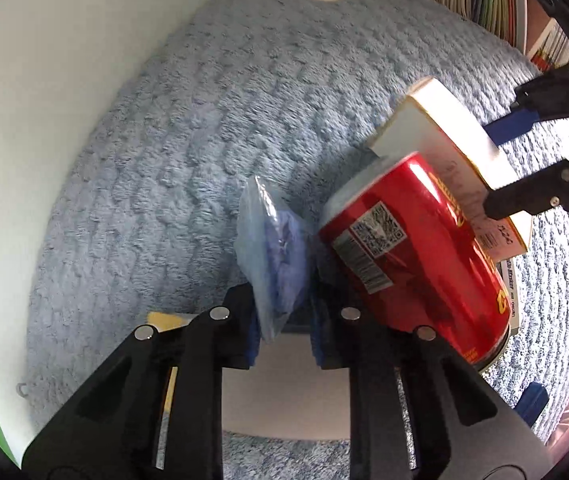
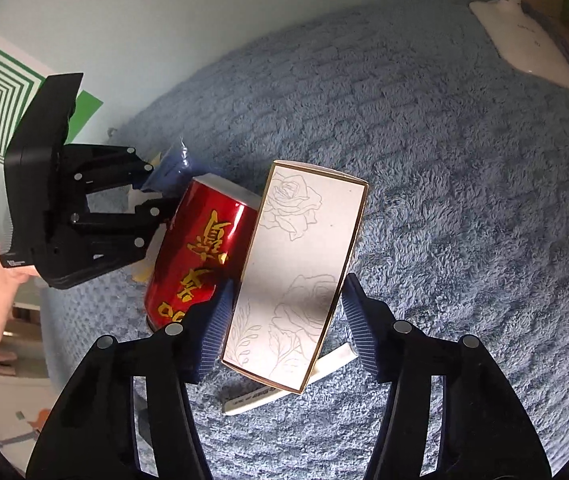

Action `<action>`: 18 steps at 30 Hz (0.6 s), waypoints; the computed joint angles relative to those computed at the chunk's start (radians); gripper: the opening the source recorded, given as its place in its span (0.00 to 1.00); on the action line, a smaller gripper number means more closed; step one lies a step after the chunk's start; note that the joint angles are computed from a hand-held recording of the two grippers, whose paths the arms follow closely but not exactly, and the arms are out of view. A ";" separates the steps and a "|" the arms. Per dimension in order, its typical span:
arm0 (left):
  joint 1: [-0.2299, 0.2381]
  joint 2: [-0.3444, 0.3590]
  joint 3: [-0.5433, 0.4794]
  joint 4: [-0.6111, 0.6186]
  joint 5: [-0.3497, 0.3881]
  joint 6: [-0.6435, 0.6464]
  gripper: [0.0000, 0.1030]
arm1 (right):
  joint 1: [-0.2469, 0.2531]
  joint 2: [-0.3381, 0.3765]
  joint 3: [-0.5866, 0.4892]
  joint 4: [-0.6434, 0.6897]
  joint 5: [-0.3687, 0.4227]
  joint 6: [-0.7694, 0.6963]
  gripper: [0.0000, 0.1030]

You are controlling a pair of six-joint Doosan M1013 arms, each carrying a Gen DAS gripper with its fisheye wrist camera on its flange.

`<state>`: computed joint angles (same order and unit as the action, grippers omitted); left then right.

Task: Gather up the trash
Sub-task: 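Grasp the clear blue-filled plastic bag with the left tool while the right tool grasps the white rose-printed box, then lift the bag and white box and carry both over the teal wastebasket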

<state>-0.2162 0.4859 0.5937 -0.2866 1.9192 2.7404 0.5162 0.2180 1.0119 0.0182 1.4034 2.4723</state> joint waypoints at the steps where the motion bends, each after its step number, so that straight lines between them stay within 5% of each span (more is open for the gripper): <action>1: 0.005 0.016 -0.030 -0.011 0.013 -0.011 0.16 | 0.004 -0.003 0.001 -0.006 0.002 0.004 0.54; 18: 0.029 0.001 -0.099 -0.046 -0.013 -0.017 0.16 | 0.077 -0.065 -0.001 -0.118 0.060 0.067 0.51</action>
